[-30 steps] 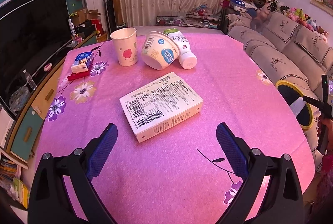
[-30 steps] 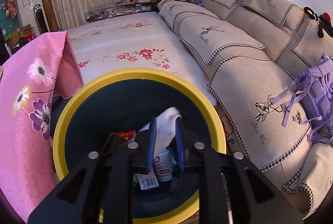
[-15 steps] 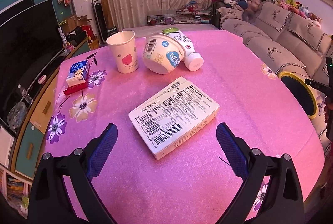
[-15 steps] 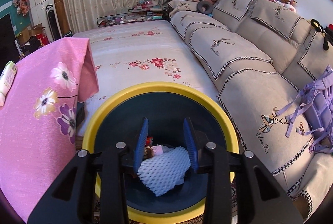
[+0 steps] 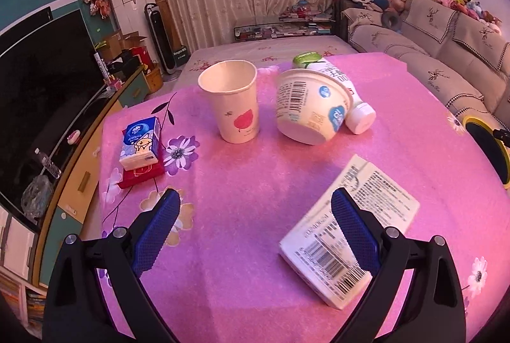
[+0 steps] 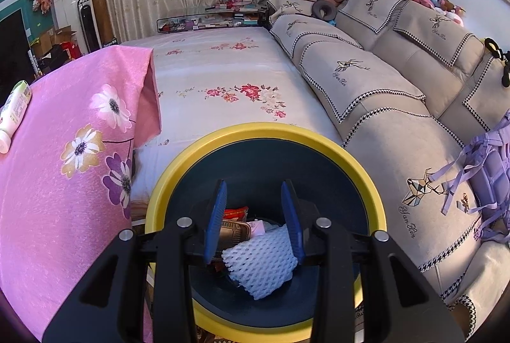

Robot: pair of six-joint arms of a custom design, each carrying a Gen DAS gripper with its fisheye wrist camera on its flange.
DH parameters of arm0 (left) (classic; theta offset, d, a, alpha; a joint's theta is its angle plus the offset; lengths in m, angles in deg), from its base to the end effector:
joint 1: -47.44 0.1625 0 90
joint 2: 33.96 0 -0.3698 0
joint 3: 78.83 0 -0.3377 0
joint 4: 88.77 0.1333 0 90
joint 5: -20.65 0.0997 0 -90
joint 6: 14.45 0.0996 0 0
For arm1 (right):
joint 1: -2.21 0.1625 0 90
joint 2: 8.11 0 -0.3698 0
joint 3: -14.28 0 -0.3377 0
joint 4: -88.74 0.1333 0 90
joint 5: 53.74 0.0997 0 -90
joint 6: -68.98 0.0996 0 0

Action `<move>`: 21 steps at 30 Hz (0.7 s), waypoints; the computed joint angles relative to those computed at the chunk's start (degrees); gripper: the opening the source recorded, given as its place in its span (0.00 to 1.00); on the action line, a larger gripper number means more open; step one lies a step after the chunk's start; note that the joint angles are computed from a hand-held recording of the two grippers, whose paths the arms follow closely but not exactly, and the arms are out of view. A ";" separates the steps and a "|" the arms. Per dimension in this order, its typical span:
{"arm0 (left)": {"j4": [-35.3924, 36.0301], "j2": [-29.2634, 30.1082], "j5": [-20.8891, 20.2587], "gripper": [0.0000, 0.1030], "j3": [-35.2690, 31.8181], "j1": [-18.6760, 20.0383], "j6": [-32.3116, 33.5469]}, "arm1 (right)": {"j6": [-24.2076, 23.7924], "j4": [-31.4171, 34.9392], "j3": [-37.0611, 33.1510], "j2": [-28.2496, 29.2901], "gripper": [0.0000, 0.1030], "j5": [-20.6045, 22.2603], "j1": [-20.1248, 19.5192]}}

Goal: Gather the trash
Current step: 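Move the left tool to the white drink carton and grasp it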

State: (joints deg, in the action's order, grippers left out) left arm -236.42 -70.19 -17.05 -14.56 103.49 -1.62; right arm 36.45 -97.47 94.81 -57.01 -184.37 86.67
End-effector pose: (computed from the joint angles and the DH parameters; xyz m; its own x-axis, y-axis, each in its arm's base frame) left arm -0.2223 -0.7100 0.2186 -0.5997 0.1769 -0.7804 0.6345 0.6994 -0.3290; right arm 0.0062 -0.6453 0.3217 -0.6113 0.3256 0.7213 -0.3407 0.7144 -0.6112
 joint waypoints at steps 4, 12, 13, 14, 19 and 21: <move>4.32 2.33 -0.45 0.91 -5.15 2.00 -0.45 | 0.08 0.69 -0.43 0.30 0.33 -0.12 0.09; 10.78 2.13 -5.70 0.91 -6.95 4.05 0.09 | 0.72 1.82 -0.67 0.38 0.33 -0.15 0.06; 12.20 1.83 -7.13 0.91 -7.10 4.25 -0.29 | 0.77 1.84 -0.51 0.28 0.33 0.00 0.04; 13.66 1.34 -8.80 0.91 -6.93 4.40 -0.66 | 0.80 1.83 -0.25 0.12 0.33 0.24 -0.01; 14.76 -2.02 -11.86 0.91 -0.13 2.66 -0.42 | 1.20 1.78 0.81 -0.53 0.33 1.12 -0.12; 13.18 -3.58 -12.10 0.91 4.05 1.09 0.49 | 1.26 1.52 1.32 -0.82 0.33 1.37 -0.18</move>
State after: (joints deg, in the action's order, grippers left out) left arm -223.24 -73.77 -29.15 -10.51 104.58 -1.13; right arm 37.71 -95.95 96.13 -57.83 -183.00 86.50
